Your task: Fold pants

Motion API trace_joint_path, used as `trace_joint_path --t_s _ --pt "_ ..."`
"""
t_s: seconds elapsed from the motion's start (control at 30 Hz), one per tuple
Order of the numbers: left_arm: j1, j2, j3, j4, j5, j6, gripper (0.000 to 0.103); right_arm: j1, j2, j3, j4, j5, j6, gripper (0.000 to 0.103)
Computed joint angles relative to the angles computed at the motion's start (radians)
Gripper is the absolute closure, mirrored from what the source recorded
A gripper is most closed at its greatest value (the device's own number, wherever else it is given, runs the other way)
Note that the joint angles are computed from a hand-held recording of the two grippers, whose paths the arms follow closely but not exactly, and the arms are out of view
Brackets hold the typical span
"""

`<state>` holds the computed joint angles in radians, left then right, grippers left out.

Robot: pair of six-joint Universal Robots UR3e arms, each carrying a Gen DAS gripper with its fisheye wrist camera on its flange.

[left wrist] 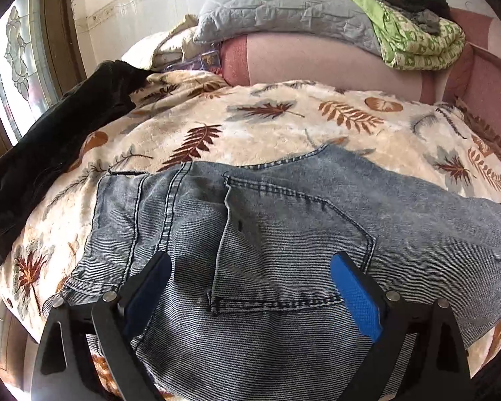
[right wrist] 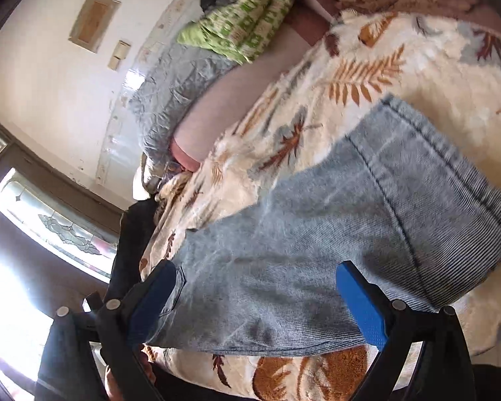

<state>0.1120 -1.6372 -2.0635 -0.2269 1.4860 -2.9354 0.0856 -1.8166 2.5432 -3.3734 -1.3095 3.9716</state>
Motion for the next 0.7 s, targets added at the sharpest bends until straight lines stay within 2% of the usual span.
trace_joint_path --t_s 0.03,0.07,0.1,0.13,0.17,0.2,0.47,0.7 --pt "0.004 -0.004 -0.002 -0.009 -0.008 0.012 0.007 -0.006 -0.01 0.01 0.016 -0.017 0.02 0.0" --pt "0.007 -0.022 0.013 -0.055 -0.01 0.025 0.007 -0.029 -0.019 0.014 0.074 -0.005 0.048 0.0" --pt "0.002 -0.06 0.025 -0.072 0.007 0.032 0.005 -0.079 -0.018 0.024 0.134 0.055 0.076 0.0" --pt "0.0 -0.073 0.001 -0.005 0.01 0.036 0.002 -0.108 -0.002 0.043 0.111 0.091 0.09 0.0" --pt "0.001 -0.072 -0.012 0.024 0.01 0.029 0.001 -0.094 -0.007 0.032 0.11 0.067 0.077 0.0" --pt "-0.004 -0.07 -0.001 0.0 0.017 0.021 0.001 -0.084 -0.009 0.022 0.125 0.054 0.06 0.0" --pt "0.017 -0.065 -0.058 0.084 -0.02 0.029 0.0 0.0 0.04 -0.026 0.125 -0.061 0.097 0.0" --pt "0.029 -0.053 -0.035 0.026 -0.039 0.027 0.0 0.13 0.114 -0.16 0.251 -0.235 0.071 0.0"
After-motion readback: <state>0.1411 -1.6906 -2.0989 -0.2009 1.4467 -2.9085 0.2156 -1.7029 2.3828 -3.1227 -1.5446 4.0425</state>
